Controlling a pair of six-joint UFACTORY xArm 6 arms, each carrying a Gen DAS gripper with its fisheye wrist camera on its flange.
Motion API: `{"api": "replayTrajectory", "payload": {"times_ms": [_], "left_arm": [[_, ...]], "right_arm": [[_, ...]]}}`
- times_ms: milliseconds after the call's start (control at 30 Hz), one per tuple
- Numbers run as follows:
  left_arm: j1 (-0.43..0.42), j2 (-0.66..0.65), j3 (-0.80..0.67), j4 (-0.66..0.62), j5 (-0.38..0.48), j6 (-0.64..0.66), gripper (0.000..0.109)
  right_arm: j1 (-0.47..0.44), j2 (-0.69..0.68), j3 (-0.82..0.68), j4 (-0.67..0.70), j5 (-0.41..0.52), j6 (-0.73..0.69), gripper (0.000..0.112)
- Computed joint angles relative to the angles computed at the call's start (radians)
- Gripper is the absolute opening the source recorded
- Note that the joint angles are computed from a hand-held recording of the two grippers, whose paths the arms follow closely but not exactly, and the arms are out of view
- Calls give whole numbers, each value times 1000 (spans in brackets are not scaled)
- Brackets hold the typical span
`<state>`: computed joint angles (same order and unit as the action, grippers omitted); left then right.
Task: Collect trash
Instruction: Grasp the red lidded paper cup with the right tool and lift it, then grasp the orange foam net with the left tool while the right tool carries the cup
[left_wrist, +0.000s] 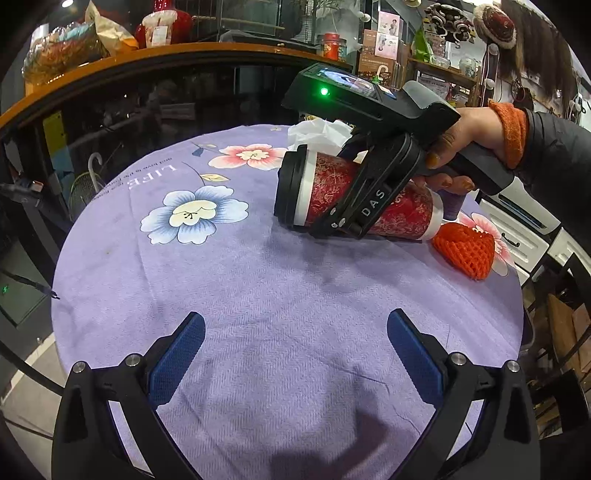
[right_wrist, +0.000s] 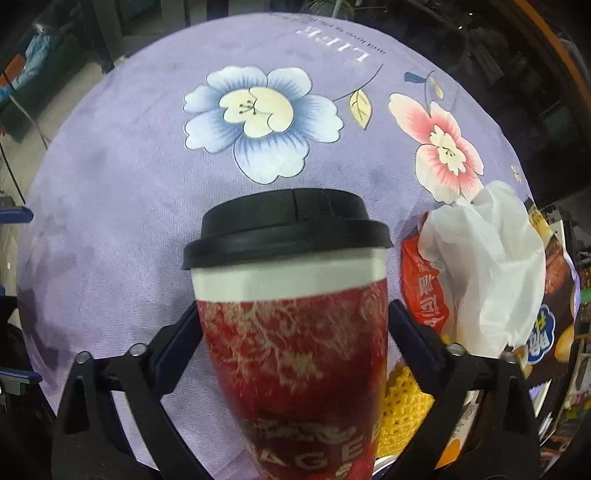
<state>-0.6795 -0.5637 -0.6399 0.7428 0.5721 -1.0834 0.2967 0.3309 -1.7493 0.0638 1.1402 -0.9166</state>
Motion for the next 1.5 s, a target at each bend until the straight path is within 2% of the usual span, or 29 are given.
{"api": "replayTrajectory", "payload": {"times_ms": [167, 267, 567, 800, 1033, 1133, 1367, 1433, 1500], "left_arm": [[11, 3, 5, 7, -9, -1, 98], [14, 3, 5, 9, -14, -7, 98], [12, 41, -20, 23, -36, -20, 98], [-30, 131, -94, 10, -54, 18, 98], [-89, 253, -218, 10, -21, 76, 98], [-107, 315, -282, 0, -16, 112, 98], [-142, 510, -484, -164, -32, 349, 98], [-153, 574, -549, -210, -18, 394, 98], [-164, 637, -619, -204, 10, 411, 98]], "right_arm": [[10, -20, 40, -15, -42, -17, 80], [-4, -66, 94, 42, -91, -37, 80], [-84, -268, 284, 340, -248, -105, 79], [-166, -357, 330, 552, -266, -150, 79], [-280, -451, 378, 689, -238, -182, 79], [-361, -489, 380, 731, -211, -186, 79], [-550, -573, 431, 770, -181, -243, 79], [-594, -593, 458, 765, -193, -266, 79], [-642, -619, 497, 777, -193, -301, 79]]}}
